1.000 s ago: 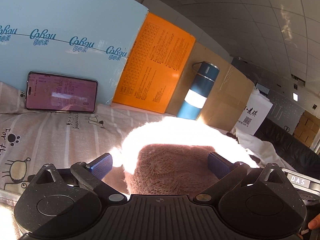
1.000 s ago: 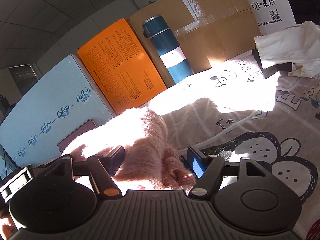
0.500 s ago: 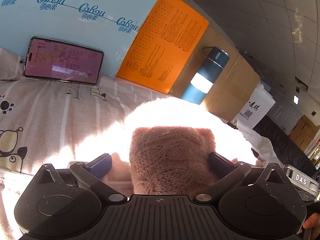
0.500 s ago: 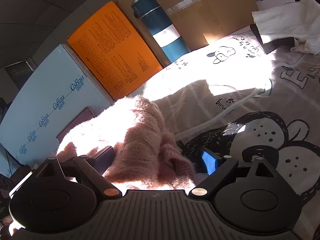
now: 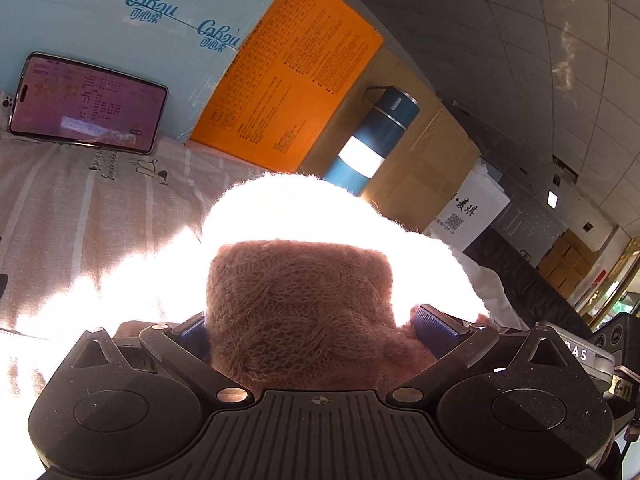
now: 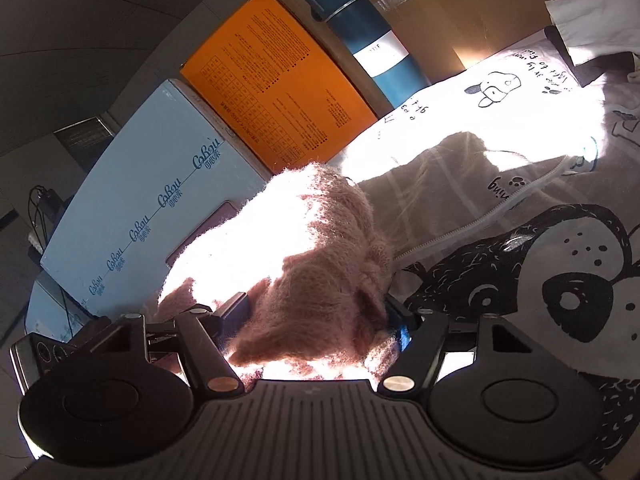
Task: Fold clothes
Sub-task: 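Carry the folded sweater with both grippers onto the dark cloth on the other table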
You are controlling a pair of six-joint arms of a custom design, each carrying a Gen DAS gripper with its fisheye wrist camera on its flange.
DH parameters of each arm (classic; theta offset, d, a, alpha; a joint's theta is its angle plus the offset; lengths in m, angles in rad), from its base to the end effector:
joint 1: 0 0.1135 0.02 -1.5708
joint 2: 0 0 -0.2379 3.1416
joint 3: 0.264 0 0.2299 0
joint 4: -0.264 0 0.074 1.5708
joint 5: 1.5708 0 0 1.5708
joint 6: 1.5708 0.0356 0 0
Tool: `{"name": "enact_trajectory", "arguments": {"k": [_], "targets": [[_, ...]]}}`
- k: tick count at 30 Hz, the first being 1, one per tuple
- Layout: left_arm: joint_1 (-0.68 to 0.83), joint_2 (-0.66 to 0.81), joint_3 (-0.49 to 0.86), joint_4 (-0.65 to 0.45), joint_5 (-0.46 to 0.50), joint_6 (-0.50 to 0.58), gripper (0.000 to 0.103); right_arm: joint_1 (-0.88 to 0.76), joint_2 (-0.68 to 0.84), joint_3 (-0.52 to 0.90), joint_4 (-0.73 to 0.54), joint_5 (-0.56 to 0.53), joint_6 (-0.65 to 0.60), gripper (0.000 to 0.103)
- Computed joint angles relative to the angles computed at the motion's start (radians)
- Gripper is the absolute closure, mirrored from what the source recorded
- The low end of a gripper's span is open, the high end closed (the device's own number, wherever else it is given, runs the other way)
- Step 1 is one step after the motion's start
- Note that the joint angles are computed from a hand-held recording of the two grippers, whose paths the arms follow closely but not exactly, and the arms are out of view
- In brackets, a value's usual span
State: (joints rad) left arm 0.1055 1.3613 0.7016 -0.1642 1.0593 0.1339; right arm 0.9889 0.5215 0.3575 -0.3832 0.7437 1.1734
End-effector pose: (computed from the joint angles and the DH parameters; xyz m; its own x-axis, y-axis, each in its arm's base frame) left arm 0.2467 -0.0051 0.1905 -0.6514 -0.0033 -0.7587 0.6302 0.5545 -0.5435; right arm 0.0905 0.0937 0.2028 -0.3846 0.6501 -0.6553 0.1487 0.7443 0.6511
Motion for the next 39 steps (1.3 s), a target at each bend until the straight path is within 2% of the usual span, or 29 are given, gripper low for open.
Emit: {"name": "enact_trajectory", "arguments": {"k": [3,5,8,10,13,17,20,23,27,29,31,33,36,39], "targets": [[0.008,-0.009,-0.020,0.052,0.008,-0.035,0.015,-0.007,-0.021,-0.018,0.021,0.013,-0.001,0.053],[0.014,-0.009,-0.029,0.084,0.015,-0.057,0.032,-0.007,-0.022,-0.025,0.038,0.022,-0.010,0.057],[0.024,-0.020,-0.047,0.125,0.032,-0.076,0.048,0.027,0.011,-0.020,0.057,0.073,-0.021,0.059],[0.029,-0.054,-0.076,0.168,0.032,-0.091,0.053,0.046,0.048,-0.005,0.071,0.099,-0.020,0.059],[0.063,-0.144,-0.125,0.235,0.026,-0.118,0.055,0.087,0.131,0.047,0.095,0.143,-0.021,0.062],[0.180,-0.256,-0.161,0.350,0.075,-0.225,0.055,0.129,0.262,0.146,0.221,0.178,-0.111,0.063],[0.301,-0.315,-0.181,0.483,0.118,-0.329,0.056,0.091,0.374,0.238,0.344,0.097,-0.214,0.063],[0.439,-0.326,-0.213,0.725,0.146,-0.493,0.056,0.060,0.519,0.354,0.452,-0.004,-0.298,0.063],[0.609,-0.214,-0.213,1.112,0.135,-0.782,0.056,0.022,0.746,0.543,0.573,-0.162,-0.400,0.063],[0.680,-0.155,-0.191,1.216,0.102,-0.876,0.056,0.004,0.874,0.668,0.605,-0.249,-0.444,0.063],[0.742,-0.116,-0.173,1.250,0.054,-0.920,0.056,-0.007,0.994,0.796,0.619,-0.328,-0.477,0.062],[0.799,-0.094,-0.156,1.240,-0.003,-0.928,0.056,-0.019,1.127,0.943,0.622,-0.418,-0.502,0.062],[0.877,-0.067,-0.122,1.182,-0.075,-0.899,0.056,-0.028,1.312,1.160,0.597,-0.523,-0.529,0.062],[0.914,-0.042,-0.082,1.069,-0.157,-0.827,0.056,-0.027,1.491,1.370,0.553,-0.600,-0.564,0.062]]}}
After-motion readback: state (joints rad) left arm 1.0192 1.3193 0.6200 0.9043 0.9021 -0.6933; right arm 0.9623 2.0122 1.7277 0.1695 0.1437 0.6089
